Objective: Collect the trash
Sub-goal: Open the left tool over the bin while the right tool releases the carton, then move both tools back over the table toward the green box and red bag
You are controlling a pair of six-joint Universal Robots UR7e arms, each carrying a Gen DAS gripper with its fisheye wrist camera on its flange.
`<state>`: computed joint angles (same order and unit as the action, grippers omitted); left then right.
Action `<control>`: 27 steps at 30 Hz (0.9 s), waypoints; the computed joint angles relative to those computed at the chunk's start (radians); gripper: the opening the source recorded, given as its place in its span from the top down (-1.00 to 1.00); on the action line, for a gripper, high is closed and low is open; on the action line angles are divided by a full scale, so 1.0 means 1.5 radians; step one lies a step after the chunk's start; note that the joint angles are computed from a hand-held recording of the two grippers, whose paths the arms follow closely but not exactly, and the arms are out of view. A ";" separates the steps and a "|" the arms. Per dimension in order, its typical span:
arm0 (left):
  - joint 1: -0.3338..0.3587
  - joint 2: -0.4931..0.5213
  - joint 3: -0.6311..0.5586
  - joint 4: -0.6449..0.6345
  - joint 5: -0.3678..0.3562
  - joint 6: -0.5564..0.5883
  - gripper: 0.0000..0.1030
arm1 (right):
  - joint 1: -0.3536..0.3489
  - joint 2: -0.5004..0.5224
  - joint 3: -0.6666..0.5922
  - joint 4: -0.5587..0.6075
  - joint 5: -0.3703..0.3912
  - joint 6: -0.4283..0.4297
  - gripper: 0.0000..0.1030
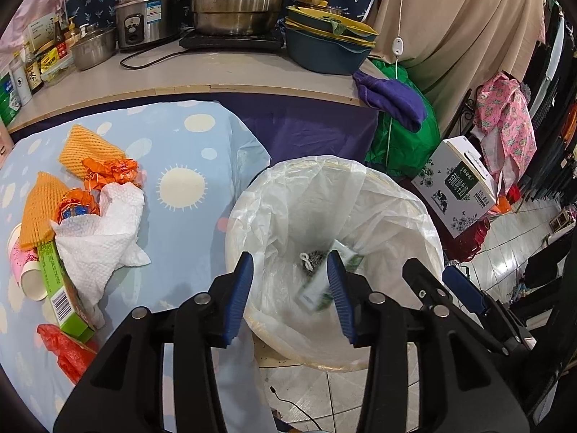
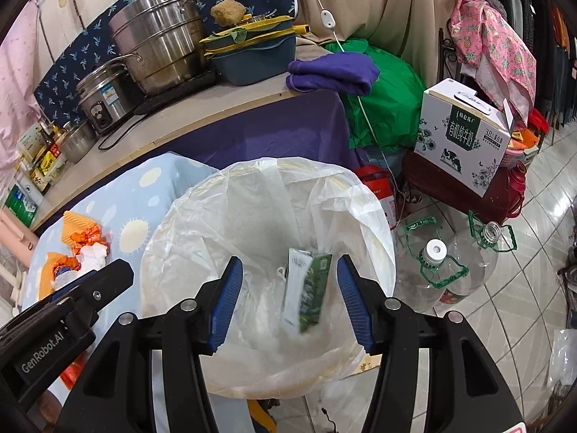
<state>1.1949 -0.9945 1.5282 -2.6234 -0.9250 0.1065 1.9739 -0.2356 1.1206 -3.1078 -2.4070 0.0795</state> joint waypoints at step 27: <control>0.041 -0.125 0.089 -0.052 0.173 -0.068 -0.25 | 0.048 0.055 -0.075 0.049 0.024 -0.049 -0.04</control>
